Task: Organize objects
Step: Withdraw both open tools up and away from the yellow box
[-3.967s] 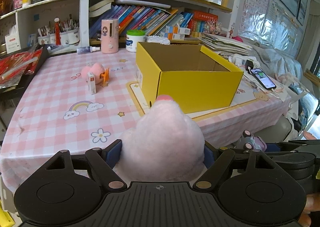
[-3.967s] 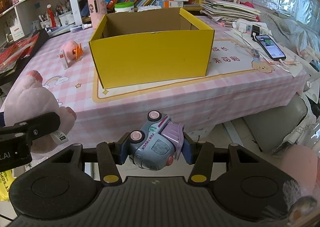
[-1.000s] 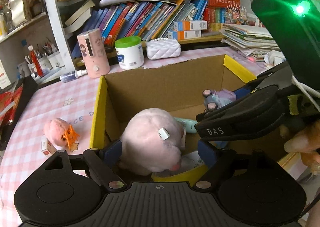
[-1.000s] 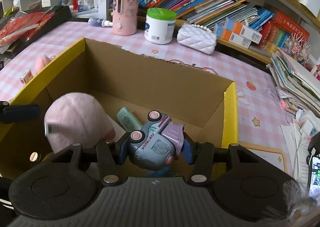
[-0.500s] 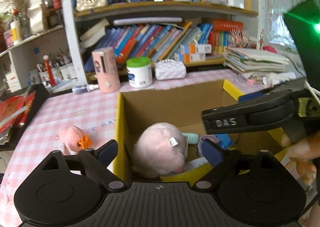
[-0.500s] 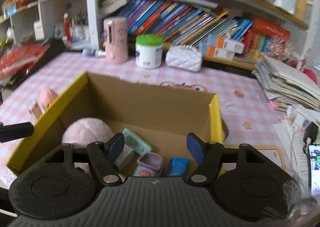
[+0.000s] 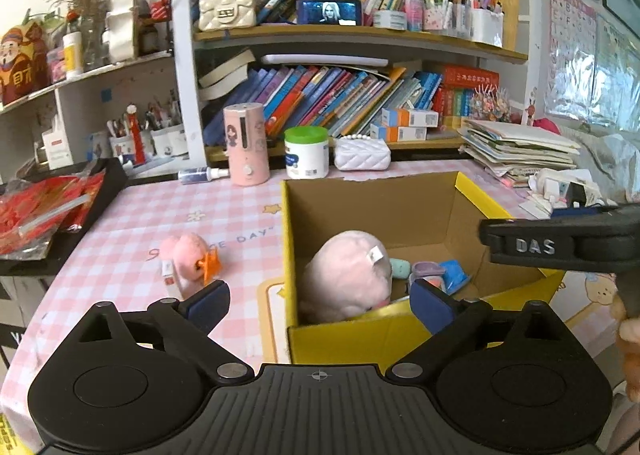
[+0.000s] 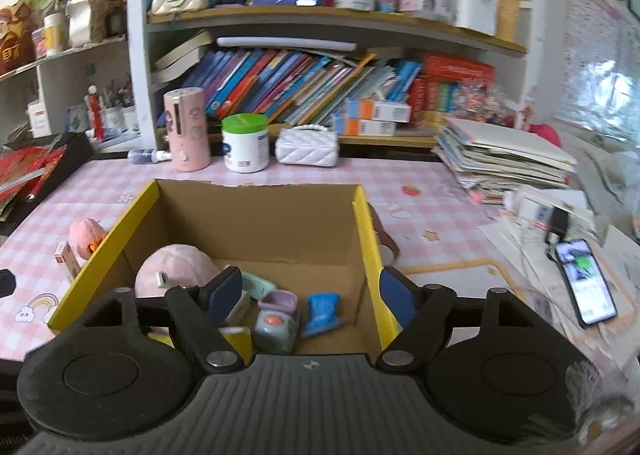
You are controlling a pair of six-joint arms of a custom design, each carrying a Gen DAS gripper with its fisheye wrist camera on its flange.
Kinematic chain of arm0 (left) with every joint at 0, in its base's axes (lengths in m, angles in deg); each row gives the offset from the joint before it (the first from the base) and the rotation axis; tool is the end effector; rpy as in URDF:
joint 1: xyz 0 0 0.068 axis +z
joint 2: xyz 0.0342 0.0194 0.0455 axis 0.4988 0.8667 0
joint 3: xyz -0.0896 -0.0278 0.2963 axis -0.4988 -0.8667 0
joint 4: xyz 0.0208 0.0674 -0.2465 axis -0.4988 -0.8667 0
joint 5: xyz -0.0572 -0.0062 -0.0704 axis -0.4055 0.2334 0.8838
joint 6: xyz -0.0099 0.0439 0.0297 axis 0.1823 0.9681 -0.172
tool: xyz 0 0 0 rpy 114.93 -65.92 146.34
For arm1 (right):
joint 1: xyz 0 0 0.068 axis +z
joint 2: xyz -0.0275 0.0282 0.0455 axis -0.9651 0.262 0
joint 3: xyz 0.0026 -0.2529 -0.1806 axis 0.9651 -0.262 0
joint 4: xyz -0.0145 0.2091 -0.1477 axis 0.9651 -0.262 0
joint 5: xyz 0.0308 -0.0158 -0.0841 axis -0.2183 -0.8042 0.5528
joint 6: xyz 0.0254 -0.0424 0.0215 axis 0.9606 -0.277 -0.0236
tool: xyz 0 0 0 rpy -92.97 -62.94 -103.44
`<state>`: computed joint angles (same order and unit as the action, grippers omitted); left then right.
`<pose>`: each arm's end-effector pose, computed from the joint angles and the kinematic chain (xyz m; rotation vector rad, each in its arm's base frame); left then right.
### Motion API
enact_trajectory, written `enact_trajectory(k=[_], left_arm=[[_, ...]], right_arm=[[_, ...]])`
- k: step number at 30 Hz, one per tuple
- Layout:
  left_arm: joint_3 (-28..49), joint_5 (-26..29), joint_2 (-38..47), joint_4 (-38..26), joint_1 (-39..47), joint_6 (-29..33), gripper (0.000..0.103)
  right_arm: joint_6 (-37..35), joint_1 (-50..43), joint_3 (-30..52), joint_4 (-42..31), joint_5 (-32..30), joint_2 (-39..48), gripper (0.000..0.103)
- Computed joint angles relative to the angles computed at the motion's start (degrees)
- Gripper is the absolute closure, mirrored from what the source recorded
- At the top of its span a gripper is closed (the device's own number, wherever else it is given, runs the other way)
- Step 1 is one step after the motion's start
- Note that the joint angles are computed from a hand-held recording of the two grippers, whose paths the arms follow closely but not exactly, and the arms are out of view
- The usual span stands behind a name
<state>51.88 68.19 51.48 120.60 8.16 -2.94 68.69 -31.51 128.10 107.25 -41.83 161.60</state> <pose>0.2713 -0.1081 0.0447 0.4198 2.0787 -0.2091 0.2660 0.2152 0.0540 0.2571 2.1132 -0.1719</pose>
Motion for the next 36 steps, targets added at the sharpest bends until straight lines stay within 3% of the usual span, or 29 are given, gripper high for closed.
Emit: enact_trajectory(k=[7,17,25,36], left_arm=[[-5.36,3.47,2.49,6.56,4.46,1.3,0.004],[-9.7,9.43,5.32,6.56,12.62,5.82,0.004],[-13.42,14.57,7.97,9.43,20.54,12.29,0.004],[-15.4,21.92,9.24,8.61,32.22,21.96,0.004]], right_arm=[[16.63,7.59,1.79,-13.43,6.42,0.04,0.027],[35.37,15.97,11.58,-36.14,3.26,4.3,0.023],[42.43,21.28,20.87,-48.93,-0.07,9.1,0.02],[47.57,25.75,30.9,-57.16,-2.56,13.69,0.019]])
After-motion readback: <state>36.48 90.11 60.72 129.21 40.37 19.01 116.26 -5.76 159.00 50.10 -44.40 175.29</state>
